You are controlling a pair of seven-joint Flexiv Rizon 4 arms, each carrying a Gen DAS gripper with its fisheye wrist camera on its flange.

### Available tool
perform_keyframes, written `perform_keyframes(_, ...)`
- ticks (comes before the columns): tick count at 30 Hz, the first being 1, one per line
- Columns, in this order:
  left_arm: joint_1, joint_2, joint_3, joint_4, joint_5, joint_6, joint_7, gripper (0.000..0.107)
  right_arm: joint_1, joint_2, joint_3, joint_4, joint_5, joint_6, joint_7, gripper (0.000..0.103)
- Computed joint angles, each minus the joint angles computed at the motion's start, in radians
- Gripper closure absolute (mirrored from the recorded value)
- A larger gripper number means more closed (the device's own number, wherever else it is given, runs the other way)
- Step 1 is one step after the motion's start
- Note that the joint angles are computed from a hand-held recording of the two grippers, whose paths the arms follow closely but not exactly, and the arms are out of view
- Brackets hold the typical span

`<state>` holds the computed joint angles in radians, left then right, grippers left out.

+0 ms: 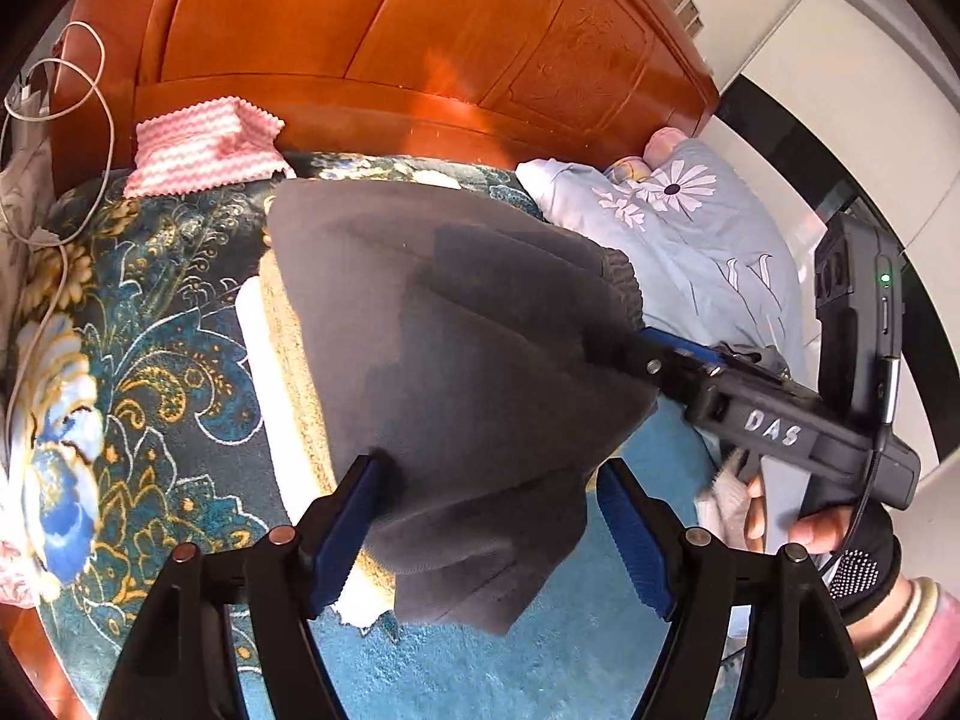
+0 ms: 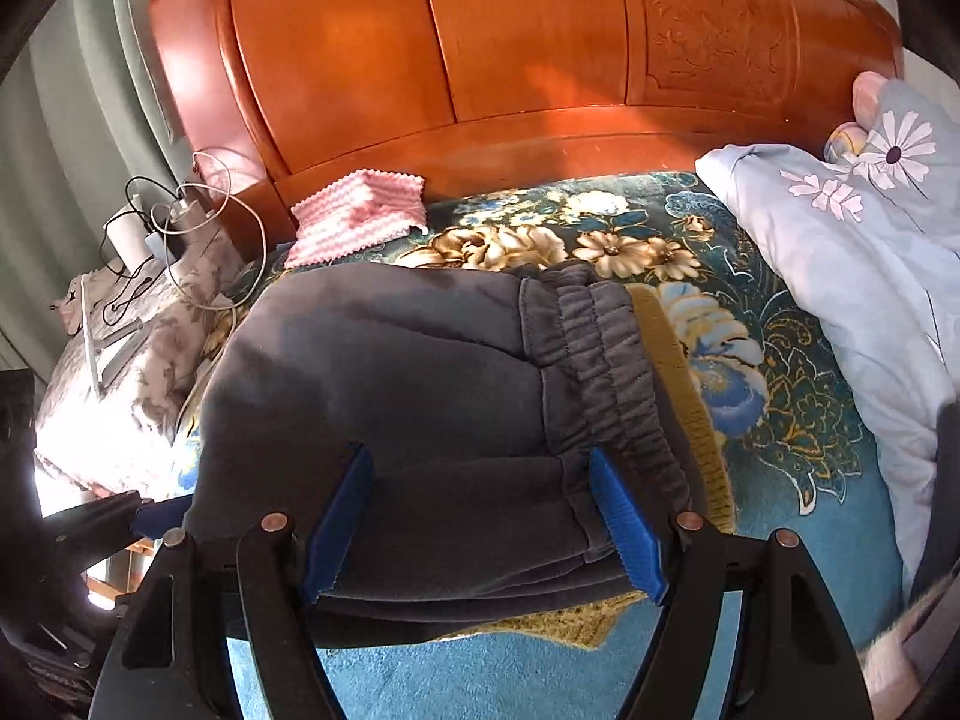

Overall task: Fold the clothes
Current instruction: 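Lower the folded sweatpants onto the towel stack and open both tools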

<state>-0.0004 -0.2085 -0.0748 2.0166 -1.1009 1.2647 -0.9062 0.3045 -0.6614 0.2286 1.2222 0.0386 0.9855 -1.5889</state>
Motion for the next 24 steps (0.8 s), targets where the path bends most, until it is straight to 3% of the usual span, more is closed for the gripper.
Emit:
perform_keyframes(3,-0.019,0.024,-0.009,0.037,-0.041,0.057,0.045,0.029,-0.024,0.031,0.028,0.041,0.041,0.064,-0.026,0.027)
perform_keyframes(6,-0.053,0.044,-0.004,0.07,-0.006,0.135,0.042,0.029,-0.049,0.066,0.054,0.095,0.087,0.129,-0.047,0.028)
perform_keyframes(10,-0.068,0.049,0.04,0.086,0.231,0.135,-0.121,0.029,-0.056,0.104,0.058,0.166,0.096,0.171,-0.063,0.027)
perform_keyframes(13,-0.061,0.047,0.045,0.094,0.344,0.141,-0.212,0.025,-0.049,0.123,0.044,0.212,0.076,0.178,-0.056,0.017)
perform_keyframes(16,-0.04,0.05,0.004,0.113,0.296,0.175,-0.198,0.016,-0.042,0.14,0.032,0.256,0.053,0.187,-0.047,0.017)
perform_keyframes(18,-0.04,0.048,-0.007,0.124,0.282,0.21,-0.202,0.004,-0.039,0.147,0.026,0.279,0.039,0.196,-0.041,0.017)
perform_keyframes(20,-0.039,0.045,-0.015,0.131,0.282,0.236,-0.21,0.004,-0.039,0.151,0.023,0.296,0.027,0.203,-0.037,0.015)
perform_keyframes(22,-0.039,0.041,-0.006,0.131,0.315,0.237,-0.241,0.004,-0.036,0.154,0.017,0.31,0.012,0.209,-0.028,0.001)
perform_keyframes(24,-0.037,0.038,-0.001,0.133,0.346,0.241,-0.272,0.004,-0.034,0.154,0.011,0.32,-0.002,0.216,-0.018,0.0)
